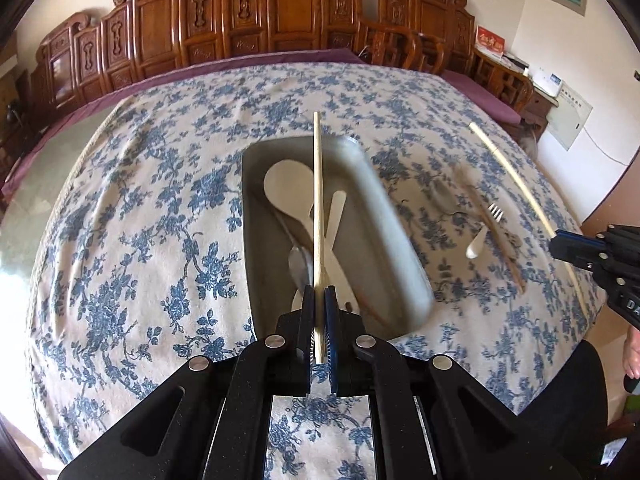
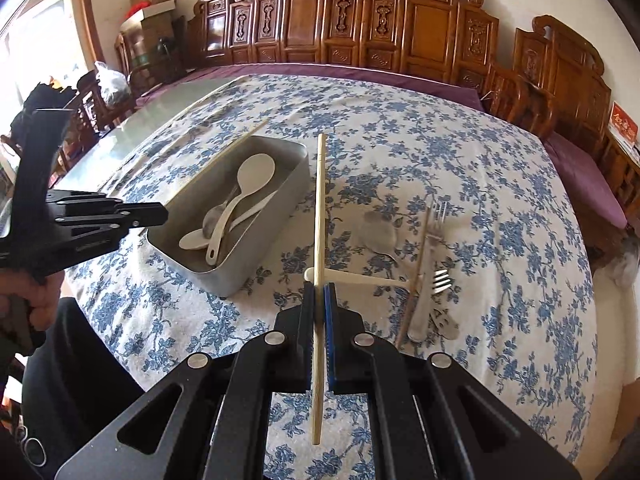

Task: Organize utensils
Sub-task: 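Lower the chopstick into the grey tray and open the left gripper while the right carries its chopstick, then lower the wooden chopstick into the grey tray and open the right gripper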

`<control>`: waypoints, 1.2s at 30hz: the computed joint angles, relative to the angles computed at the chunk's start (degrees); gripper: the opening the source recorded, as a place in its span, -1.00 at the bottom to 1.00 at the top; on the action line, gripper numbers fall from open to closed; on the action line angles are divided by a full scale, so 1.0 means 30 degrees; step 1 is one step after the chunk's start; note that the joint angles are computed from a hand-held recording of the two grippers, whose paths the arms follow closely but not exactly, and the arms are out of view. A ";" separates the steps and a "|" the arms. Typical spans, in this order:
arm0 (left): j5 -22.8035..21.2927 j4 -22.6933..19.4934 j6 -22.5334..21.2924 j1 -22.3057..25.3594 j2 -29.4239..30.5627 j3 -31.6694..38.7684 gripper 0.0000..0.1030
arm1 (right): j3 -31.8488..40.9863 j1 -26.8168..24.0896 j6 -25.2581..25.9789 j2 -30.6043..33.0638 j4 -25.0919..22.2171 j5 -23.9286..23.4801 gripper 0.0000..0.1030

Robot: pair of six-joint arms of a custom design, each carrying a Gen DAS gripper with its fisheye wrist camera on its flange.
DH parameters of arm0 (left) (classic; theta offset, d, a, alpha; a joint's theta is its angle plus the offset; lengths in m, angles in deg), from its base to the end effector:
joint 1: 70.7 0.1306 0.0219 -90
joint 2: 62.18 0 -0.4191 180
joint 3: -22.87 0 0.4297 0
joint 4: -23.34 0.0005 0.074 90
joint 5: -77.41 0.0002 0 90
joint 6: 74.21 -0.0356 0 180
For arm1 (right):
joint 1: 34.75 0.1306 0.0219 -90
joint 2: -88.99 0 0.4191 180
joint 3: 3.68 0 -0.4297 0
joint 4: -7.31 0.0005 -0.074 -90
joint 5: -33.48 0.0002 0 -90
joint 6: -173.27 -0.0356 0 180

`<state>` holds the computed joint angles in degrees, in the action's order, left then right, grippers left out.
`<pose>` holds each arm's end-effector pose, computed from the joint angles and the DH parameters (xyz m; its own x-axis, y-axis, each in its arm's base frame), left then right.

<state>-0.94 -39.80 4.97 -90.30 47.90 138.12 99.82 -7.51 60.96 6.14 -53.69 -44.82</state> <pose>0.6110 -0.2257 0.4705 -0.7038 0.4458 -0.5531 0.5717 0.8176 -0.0686 0.5049 0.2513 0.5051 -0.8014 0.0055 -0.5980 -0.0429 0.9969 0.0666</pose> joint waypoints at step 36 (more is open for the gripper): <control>0.0970 -0.0037 0.0168 0.1466 0.0438 0.1342 -0.71 | 0.5302 0.0390 -0.0118 0.4502 -0.0682 -0.1606 -0.88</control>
